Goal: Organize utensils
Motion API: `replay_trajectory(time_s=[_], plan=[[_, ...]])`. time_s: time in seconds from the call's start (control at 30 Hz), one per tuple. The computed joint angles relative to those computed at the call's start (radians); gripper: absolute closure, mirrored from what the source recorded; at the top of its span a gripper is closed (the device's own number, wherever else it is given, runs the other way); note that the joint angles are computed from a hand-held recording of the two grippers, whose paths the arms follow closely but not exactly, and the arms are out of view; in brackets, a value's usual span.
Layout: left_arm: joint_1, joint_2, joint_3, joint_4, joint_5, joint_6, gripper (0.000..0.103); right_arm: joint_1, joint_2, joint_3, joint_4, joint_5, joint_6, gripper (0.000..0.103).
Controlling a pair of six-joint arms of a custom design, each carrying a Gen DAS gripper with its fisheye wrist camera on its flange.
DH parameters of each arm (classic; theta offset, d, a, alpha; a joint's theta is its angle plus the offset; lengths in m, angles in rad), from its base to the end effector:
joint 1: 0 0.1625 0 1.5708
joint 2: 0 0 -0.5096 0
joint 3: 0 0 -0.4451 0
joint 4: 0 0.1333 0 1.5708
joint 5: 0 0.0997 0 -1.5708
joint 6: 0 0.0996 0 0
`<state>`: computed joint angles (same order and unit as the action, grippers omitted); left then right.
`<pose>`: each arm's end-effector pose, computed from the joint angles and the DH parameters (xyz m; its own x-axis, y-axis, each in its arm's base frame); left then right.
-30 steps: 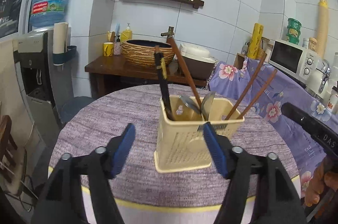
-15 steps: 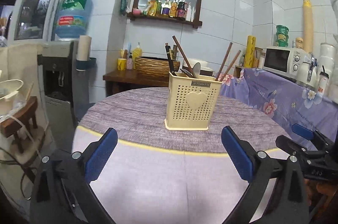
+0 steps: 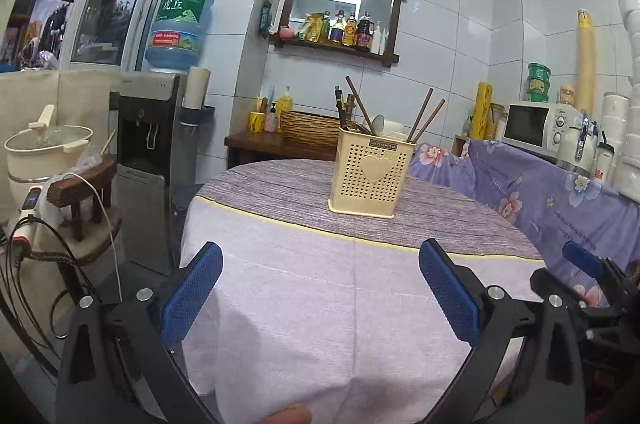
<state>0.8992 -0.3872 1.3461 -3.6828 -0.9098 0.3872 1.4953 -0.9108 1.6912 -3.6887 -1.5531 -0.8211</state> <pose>-0.3704 -0.7785 0.0498 -0.8002 0.1680 -0.5757 0.5989 0.2744 -0.7523 0.0782 -0.7567 0.3259 -0.6930 -0.1290 0.7093 -0.7188 0.1997 -0.6660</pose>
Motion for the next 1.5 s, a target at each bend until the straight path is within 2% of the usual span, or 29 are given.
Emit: replay_trajectory(time_s=[1.5], plan=[[0.002, -0.008, 0.019, -0.018, -0.004, 0.025, 0.005, 0.002, -0.002, -0.011, 0.022, -0.005, 0.01, 0.006]])
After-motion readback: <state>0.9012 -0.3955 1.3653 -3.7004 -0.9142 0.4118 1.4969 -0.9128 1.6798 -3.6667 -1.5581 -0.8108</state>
